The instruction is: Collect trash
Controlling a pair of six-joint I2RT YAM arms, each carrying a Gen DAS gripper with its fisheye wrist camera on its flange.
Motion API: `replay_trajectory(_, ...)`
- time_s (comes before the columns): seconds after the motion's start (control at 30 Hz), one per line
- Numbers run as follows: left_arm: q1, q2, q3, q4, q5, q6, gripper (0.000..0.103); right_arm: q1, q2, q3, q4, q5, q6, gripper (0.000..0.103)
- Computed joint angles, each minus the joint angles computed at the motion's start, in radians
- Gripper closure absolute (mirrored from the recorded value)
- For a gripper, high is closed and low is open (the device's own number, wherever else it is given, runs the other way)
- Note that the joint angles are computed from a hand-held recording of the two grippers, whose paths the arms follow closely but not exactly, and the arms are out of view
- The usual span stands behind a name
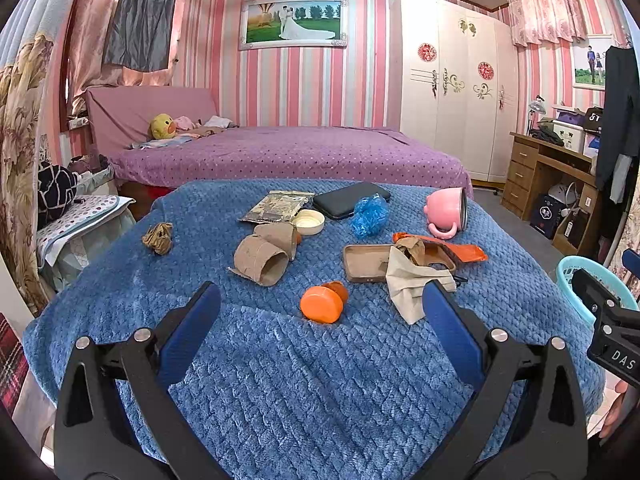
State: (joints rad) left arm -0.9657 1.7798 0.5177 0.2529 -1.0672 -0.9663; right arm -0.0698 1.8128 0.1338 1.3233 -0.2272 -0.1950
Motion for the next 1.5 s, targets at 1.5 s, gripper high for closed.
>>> replay_trajectory(1.5, 0.013, 0.011, -0.019, 0.037, 0.008, 0.006, 0.005, -0.037, 0.015, 0.018, -0.012, -0.031, -0.016, 0.004)
